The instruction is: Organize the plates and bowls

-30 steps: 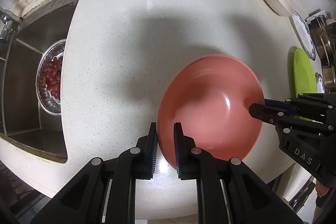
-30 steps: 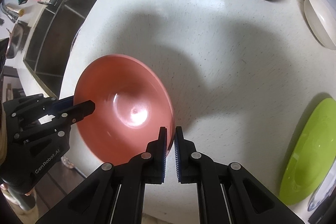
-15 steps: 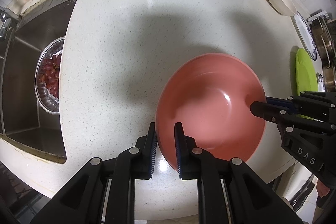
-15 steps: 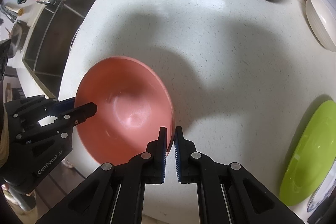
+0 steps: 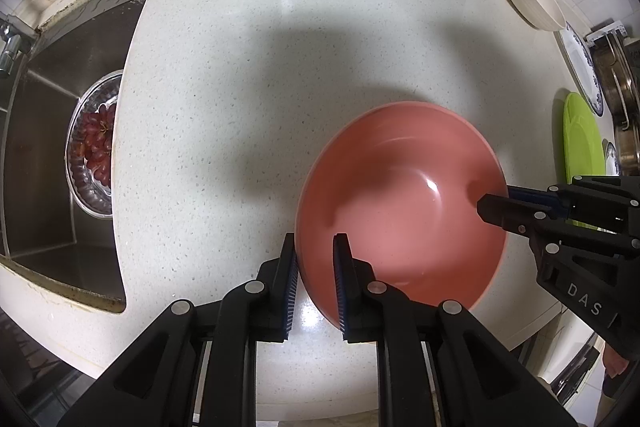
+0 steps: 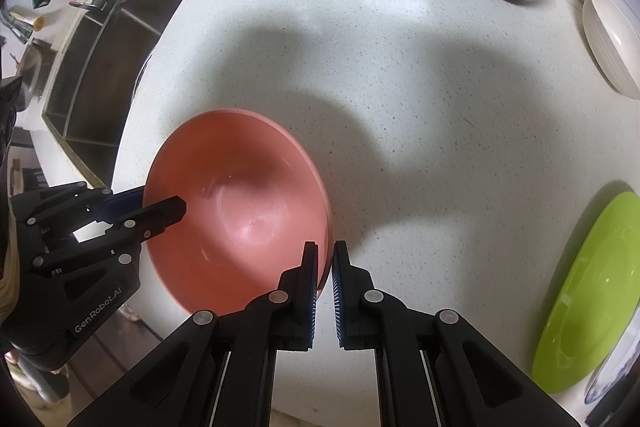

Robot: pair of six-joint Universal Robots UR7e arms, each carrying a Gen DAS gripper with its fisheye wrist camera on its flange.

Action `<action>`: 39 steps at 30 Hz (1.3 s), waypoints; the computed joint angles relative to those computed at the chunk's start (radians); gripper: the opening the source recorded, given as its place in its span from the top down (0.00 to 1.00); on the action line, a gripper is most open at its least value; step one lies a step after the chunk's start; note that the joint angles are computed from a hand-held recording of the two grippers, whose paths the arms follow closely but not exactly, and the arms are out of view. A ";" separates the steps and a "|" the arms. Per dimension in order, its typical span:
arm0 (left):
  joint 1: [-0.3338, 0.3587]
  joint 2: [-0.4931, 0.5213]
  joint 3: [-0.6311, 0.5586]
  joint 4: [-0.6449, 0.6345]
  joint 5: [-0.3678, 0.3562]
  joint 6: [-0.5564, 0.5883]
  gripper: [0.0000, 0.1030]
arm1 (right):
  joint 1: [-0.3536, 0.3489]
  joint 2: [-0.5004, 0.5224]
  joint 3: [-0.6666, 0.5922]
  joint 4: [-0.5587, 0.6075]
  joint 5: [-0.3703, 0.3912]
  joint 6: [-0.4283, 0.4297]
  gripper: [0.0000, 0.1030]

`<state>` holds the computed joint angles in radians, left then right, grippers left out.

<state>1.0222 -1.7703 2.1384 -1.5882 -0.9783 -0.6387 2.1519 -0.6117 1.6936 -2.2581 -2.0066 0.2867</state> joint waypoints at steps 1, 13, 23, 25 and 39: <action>0.000 -0.001 0.000 -0.001 0.000 0.001 0.83 | 0.000 -0.001 0.001 0.000 0.000 0.000 0.91; -0.010 -0.002 0.009 0.002 0.027 0.007 0.57 | 0.008 -0.001 0.014 -0.033 -0.019 -0.027 0.91; -0.092 -0.061 0.039 0.067 0.145 -0.071 0.40 | 0.033 -0.023 0.047 -0.107 -0.098 -0.037 0.64; -0.141 -0.095 0.056 0.100 0.187 -0.114 0.40 | 0.044 -0.040 0.074 -0.153 -0.124 -0.041 0.64; -0.642 -0.416 0.198 0.474 0.382 -0.486 0.27 | 0.220 -0.194 0.421 -0.746 -0.422 0.006 0.34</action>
